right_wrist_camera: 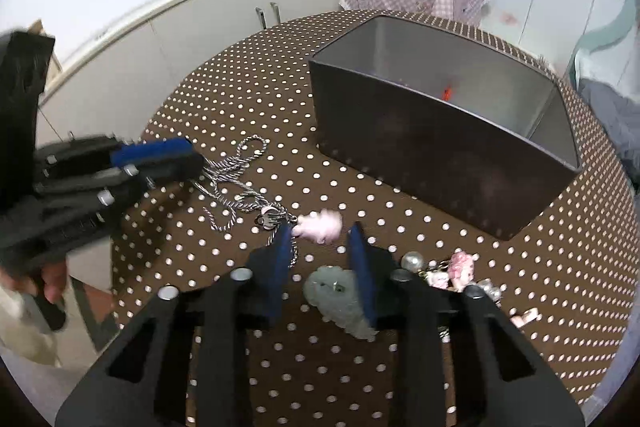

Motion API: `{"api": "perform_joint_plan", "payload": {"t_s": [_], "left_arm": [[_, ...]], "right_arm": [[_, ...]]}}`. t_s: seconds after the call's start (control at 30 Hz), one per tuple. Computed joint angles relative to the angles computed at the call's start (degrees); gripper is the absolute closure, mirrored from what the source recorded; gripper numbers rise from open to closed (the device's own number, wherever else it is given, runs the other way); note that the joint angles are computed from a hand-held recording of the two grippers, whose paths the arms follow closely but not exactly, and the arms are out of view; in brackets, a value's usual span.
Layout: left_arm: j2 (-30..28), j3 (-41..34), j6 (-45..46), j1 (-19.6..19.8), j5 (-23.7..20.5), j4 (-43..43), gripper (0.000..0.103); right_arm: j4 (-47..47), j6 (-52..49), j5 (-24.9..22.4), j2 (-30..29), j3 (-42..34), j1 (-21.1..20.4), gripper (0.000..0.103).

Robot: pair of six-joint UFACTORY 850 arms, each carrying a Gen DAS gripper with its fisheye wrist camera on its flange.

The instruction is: Organize jewelry

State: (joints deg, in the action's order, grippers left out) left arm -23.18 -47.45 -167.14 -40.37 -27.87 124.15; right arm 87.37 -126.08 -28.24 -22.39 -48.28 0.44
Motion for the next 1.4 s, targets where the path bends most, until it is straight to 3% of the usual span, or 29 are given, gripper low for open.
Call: {"api": "perform_joint_plan", "payload": {"t_s": [0.1,0.23,0.33,0.37,0.4,0.53,0.6,0.7,0.83,0.9,1.4], "left_arm": [[0.5,0.6,0.9,0.1,-0.7,-1.2,0.082],[1.2,1.4,0.6,0.6,-1.5,-0.9,0.082],[2.1,2.2,2.1,0.2,-3.1,-3.0,0.082],[2.5,2.5,2.4,0.4,-3.3,-3.5,0.082],[2.7,2.8,2.4,0.6,-3.4,-3.6,0.082],[2.9,3.0,2.9,0.9,-3.0,-3.9,0.082],[2.6,2.8,2.4,0.9,-2.8,-3.4,0.082],[2.2,2.6,1.4,1.1,-2.5,-2.4,0.082],[2.1,2.6,1.0,1.0,-2.7,-2.0,0.082],[2.0,2.6,0.8,0.9,-2.9,-1.7,0.082],[2.9,3.5,0.4,1.4,-3.5,-1.6,0.082]], "right_arm": [[-0.9,1.1,0.0,-0.5,-0.8,-0.2,0.092],[-2.8,5.3,-0.5,-1.3,-2.2,-0.5,0.091],[-4.7,10.2,-1.2,-1.6,-3.2,-0.5,0.074],[-4.3,10.6,-0.9,-1.4,-3.3,-0.4,0.059],[-3.8,11.1,-1.0,-1.3,-3.5,-0.4,0.054],[-3.4,11.6,-1.5,-0.6,-3.5,0.8,0.054],[-3.4,11.1,-0.2,-0.6,-3.4,2.1,0.058],[-5.2,11.8,-0.5,-1.6,-3.7,3.0,0.077],[-7.0,14.6,-1.8,-2.3,-4.2,2.6,0.077],[-8.1,17.1,-3.6,-2.8,-5.1,1.8,0.091],[-10.5,23.7,-4.8,-3.3,-7.1,-3.2,0.096]]}}
